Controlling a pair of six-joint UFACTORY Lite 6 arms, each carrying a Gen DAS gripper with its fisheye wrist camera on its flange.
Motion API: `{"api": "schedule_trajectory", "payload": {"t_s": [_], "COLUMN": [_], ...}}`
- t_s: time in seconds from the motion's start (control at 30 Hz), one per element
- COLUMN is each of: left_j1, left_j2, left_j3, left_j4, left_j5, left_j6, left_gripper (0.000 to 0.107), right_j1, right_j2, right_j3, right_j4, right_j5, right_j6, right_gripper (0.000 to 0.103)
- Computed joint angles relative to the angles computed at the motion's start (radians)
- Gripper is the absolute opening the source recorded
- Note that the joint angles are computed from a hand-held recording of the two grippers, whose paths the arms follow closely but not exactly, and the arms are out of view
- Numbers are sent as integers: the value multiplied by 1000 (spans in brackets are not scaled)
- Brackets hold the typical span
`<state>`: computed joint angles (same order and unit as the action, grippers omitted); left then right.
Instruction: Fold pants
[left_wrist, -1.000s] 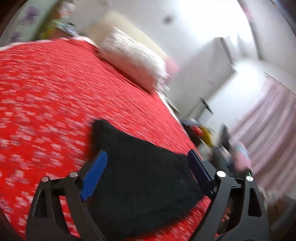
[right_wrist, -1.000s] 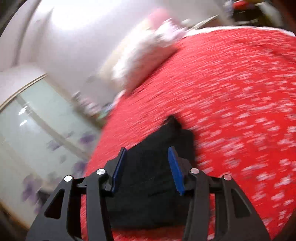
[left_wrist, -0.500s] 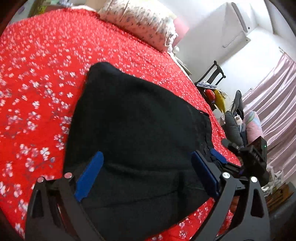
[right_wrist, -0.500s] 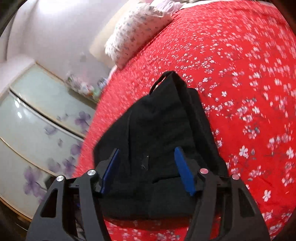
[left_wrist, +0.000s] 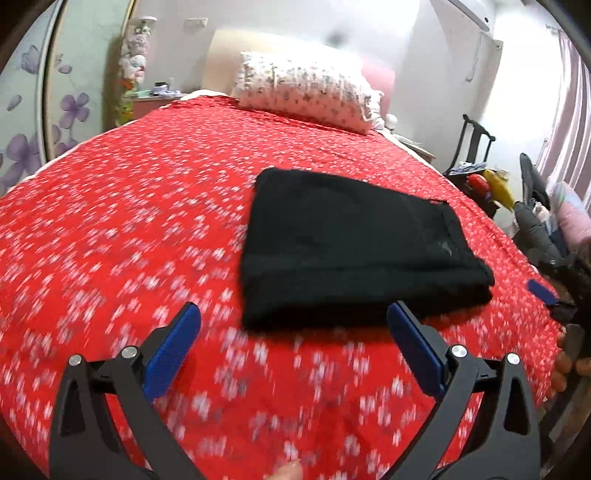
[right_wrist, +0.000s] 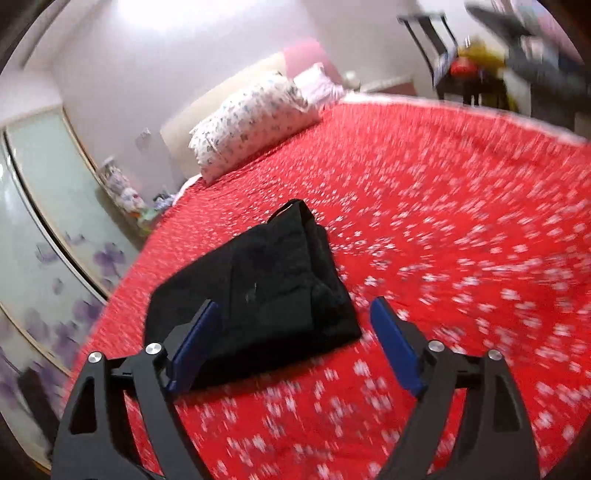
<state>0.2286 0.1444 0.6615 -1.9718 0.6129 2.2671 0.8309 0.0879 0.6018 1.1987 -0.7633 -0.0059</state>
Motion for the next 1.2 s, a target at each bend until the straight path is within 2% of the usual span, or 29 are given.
{"api": "schedule_trajectory", "payload": {"t_s": [0.07,0.17,0.3,0.53,0.77,1.0,1.2], "left_j1": [13,-9,-1,6,-43,-101,-132], "left_j2": [-70,-157,-200,-243,-203,-180,-186], "left_j3": [-82,-165,-229,-303,-296,-294,-305], "left_j4": [-39,-106,-45,-35,-153,-248,-327], "left_j5": [-7,-81,-108,-87,-118,-162,-171], "left_j6": [63,155,153,162,271,357,425], "left_gripper": [101,101,101,101,101,101,101], "right_j1": [98,211,307,343,371,344,350], "right_j2": [68,164,283,393,485,482,489], "right_j3": [76,184,315,430,542,532,545], "right_j4": [170,350,499,559,629,632,644], "right_j5": [-63,-148,-208,-173,-162,-86,-96], "right_j6": [-145,-316,-469,-558,-655,-646,-671], "right_gripper": [96,100,102,102,102,102,102]}}
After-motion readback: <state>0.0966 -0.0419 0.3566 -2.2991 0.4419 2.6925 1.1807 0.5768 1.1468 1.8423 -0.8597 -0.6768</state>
